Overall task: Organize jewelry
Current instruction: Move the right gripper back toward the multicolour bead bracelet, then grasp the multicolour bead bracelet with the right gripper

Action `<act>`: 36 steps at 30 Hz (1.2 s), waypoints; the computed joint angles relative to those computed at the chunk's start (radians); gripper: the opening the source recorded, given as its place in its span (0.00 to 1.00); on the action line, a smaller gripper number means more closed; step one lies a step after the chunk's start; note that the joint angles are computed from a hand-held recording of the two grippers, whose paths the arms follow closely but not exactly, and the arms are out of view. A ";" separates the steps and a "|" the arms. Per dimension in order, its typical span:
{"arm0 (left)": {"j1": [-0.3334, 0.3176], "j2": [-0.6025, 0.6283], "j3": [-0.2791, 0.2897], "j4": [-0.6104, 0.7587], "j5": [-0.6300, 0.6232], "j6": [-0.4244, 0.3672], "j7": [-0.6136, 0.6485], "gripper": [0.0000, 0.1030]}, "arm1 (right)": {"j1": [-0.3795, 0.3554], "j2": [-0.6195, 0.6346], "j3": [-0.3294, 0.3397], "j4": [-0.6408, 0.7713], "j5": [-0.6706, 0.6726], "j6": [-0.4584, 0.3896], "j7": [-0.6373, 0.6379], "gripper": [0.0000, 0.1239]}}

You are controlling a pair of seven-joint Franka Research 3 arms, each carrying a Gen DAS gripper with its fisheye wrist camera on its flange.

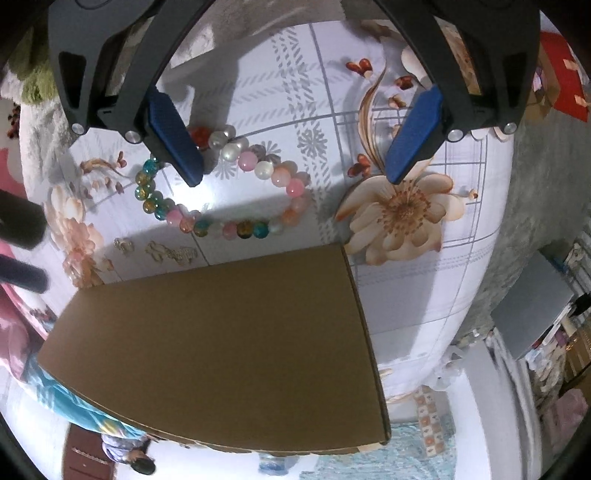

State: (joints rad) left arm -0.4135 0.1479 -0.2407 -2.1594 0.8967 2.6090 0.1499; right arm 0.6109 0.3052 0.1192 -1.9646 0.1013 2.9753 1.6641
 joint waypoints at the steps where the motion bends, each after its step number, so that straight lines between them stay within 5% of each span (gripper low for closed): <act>1: 0.003 -0.006 -0.001 -0.008 -0.005 0.003 0.013 0.92 | -0.024 0.005 0.029 0.007 0.030 -0.012 -0.027 0.65; 5: 0.000 -0.015 0.008 -0.025 0.063 0.029 -0.031 0.92 | -0.069 0.029 0.098 0.035 0.127 -0.062 -0.130 0.50; 8: 0.004 -0.025 0.007 -0.040 0.102 0.048 -0.067 0.71 | -0.075 0.046 0.121 0.063 0.173 -0.098 -0.191 0.42; 16: 0.031 -0.032 0.010 -0.060 0.115 0.121 -0.076 0.45 | -0.005 0.112 0.061 0.156 0.121 -0.167 -0.172 0.28; 23: 0.031 -0.016 0.011 -0.042 0.105 0.148 -0.078 0.19 | -0.004 0.134 0.059 0.180 0.110 -0.217 -0.170 0.07; 31: 0.028 -0.026 0.001 -0.081 0.019 0.277 -0.014 0.13 | -0.044 0.100 0.081 0.129 0.173 -0.230 -0.205 0.05; 36: 0.011 -0.026 0.002 -0.074 -0.004 0.261 0.015 0.14 | -0.091 0.083 0.120 0.102 0.273 -0.208 -0.274 0.06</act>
State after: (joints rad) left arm -0.4021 0.1219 -0.2383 -2.2337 0.8926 2.8697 0.1647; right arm 0.5194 0.3881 0.2389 -1.8622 0.3745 2.7670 1.3901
